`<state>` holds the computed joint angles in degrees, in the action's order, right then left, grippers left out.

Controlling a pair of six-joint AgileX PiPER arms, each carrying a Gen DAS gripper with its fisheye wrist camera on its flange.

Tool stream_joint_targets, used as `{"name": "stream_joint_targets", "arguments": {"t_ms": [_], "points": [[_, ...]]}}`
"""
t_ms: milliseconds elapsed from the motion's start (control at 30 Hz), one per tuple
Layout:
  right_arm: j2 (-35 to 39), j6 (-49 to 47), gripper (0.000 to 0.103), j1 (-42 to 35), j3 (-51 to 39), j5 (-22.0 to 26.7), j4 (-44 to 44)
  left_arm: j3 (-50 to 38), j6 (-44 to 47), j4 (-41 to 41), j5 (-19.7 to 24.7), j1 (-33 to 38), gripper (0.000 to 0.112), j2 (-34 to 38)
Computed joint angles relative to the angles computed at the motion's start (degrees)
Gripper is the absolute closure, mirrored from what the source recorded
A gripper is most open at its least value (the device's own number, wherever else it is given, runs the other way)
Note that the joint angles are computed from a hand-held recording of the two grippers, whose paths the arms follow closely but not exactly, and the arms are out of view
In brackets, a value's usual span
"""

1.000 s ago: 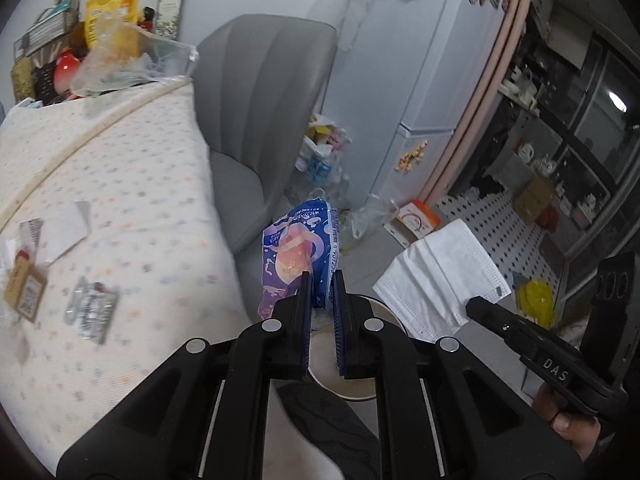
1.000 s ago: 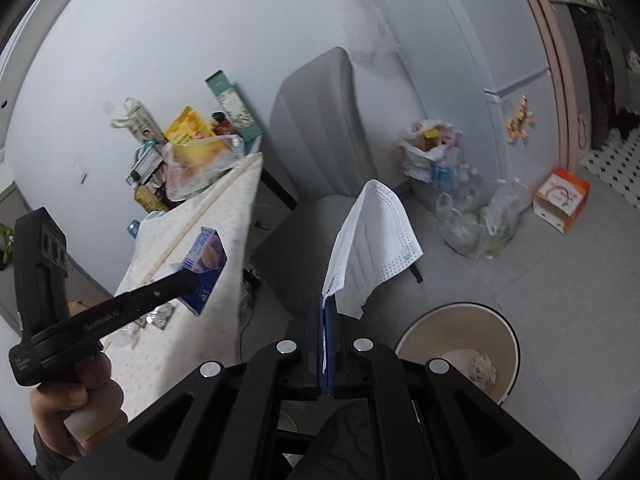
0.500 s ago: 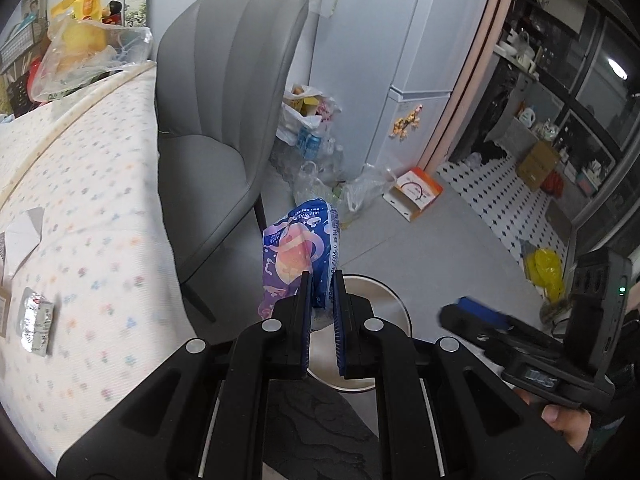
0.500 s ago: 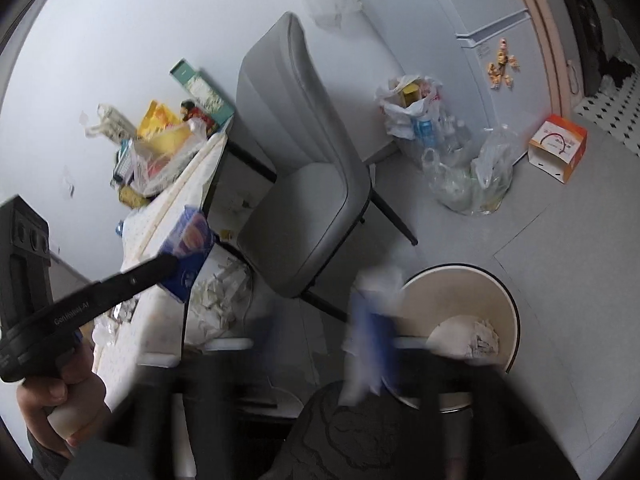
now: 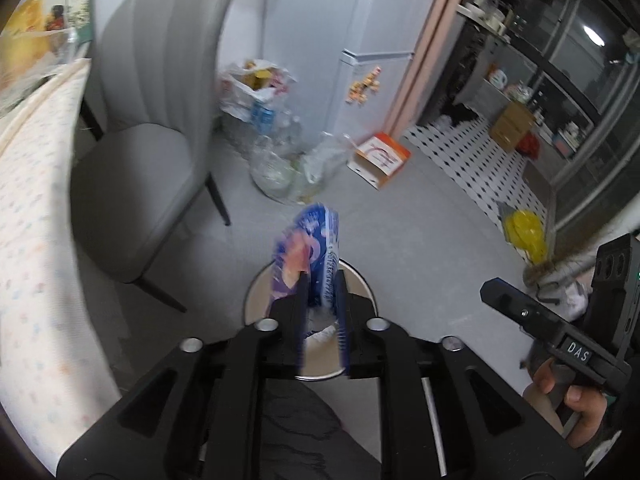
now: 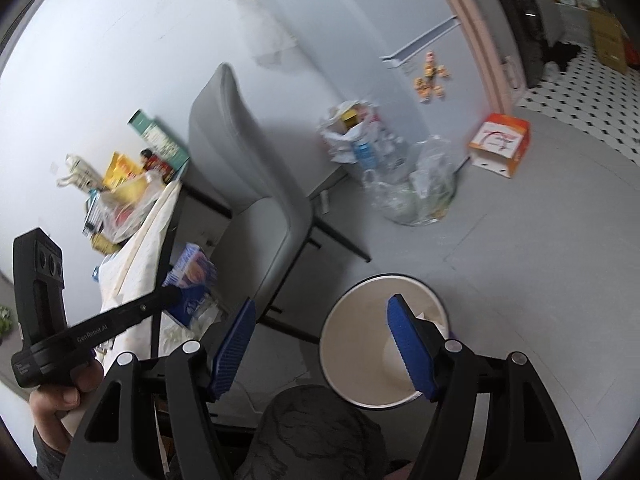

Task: Collect trash
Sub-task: 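Open both grippers to drop the pack and mask into the bin, then move the left gripper back to the table toward the clear plastic bag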

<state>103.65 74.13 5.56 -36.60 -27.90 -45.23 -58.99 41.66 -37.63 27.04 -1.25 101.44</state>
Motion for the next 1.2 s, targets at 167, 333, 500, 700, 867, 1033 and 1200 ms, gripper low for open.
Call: {"name": "stream_joint_targets", "arguments": {"t_ms": [167, 333, 500, 700, 867, 1033, 1200], "points": [[-1.6, -1.2, 0.035, -1.2, 1.5, -0.1, 0.7, 4.0, 7.2, -9.6, -4.6, 0.1, 0.024, -3.4], [-1.9, -0.4, 0.031, 0.2, 0.9, 0.6, 0.1, 3.7, 5.2, -8.0, -3.1, 3.0, 0.02, -5.3], [-4.7, -4.5, 0.008, 5.2, 0.3, 3.4, 5.3, 5.3, 8.9, -11.2, -1.2, 8.9, 0.018, -9.5], [-5.4, -2.9, 0.007, 11.4, -3.4, 7.1, 6.4, 7.9, 15.5, -16.2, 1.8, 18.5, 0.017, -14.9], [-5.7, -3.1, 0.007, 17.2, -7.3, 11.3, 7.7, 7.6, 20.5, -18.6, 6.4, 27.9, 0.016, -15.9], [-5.8, -1.4, 0.007, 22.1, -11.5, 15.8, 6.4, 5.8, 24.7, -21.3, 11.6, 37.5, 0.016, -15.6], [-5.4, 5.7, 0.007, 26.6, -16.8, 20.9, -1.1, 4.3, 28.2, -23.7, 15.4, 45.2, 0.016, -14.6]]}}
